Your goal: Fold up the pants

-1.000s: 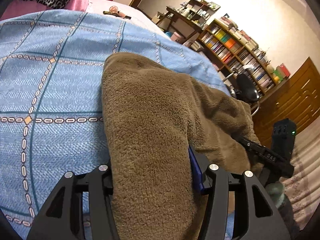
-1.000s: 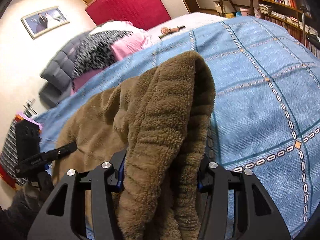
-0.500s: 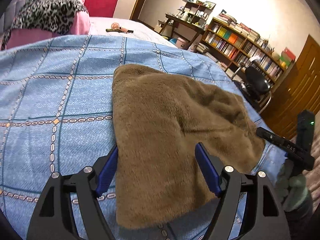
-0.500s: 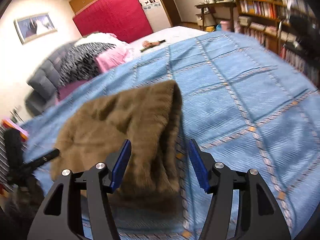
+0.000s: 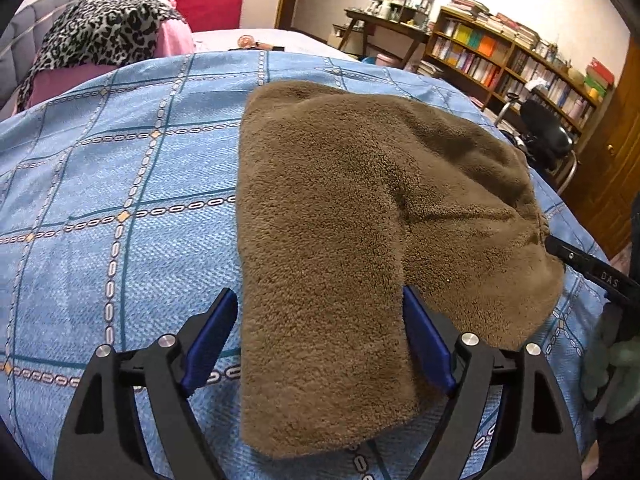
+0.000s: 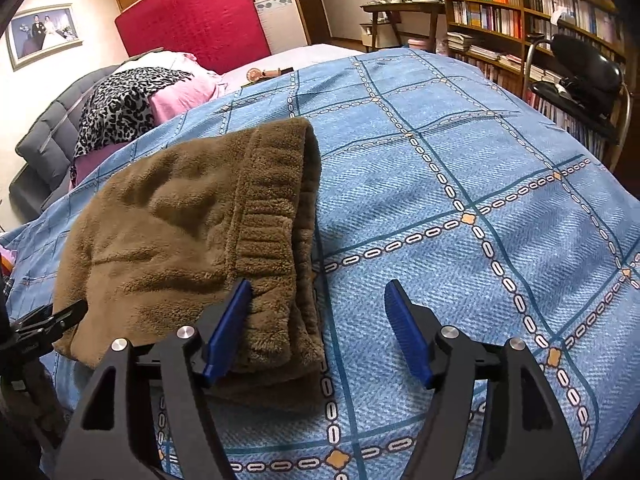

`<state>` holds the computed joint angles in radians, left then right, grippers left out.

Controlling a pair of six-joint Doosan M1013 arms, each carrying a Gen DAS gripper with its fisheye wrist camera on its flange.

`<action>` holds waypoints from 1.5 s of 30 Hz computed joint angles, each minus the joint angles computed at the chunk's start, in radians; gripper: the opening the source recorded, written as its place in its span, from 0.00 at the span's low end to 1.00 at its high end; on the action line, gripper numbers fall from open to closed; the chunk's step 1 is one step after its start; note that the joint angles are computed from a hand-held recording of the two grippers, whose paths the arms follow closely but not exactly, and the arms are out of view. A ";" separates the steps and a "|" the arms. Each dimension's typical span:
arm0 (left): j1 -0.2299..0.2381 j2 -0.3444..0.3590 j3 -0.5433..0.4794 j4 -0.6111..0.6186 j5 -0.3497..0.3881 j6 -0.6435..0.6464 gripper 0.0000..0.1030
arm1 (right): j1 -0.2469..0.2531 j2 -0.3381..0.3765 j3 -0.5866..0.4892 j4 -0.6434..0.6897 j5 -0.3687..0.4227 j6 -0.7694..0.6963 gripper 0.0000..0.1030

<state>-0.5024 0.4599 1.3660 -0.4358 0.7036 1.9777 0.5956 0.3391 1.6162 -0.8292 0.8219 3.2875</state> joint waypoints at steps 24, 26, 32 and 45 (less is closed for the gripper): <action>-0.086 -0.213 0.155 0.257 -0.165 -0.115 0.89 | 0.184 -0.054 -0.043 -0.236 0.115 0.154 0.69; -0.094 -0.226 0.167 0.301 -0.184 -0.143 0.89 | 0.197 -0.056 -0.047 -0.249 0.127 0.169 0.75; -0.109 -0.261 0.199 0.418 -0.223 -0.235 0.89 | 0.227 -0.058 -0.054 -0.287 0.159 0.203 0.86; -0.125 -0.330 0.259 0.565 -0.251 -0.383 0.89 | 0.288 -0.033 -0.104 -0.345 0.242 0.191 0.97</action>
<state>-0.6277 0.1304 1.6245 0.1293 0.4526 1.5946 0.8833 0.3060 1.5119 -1.1740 1.0643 3.4782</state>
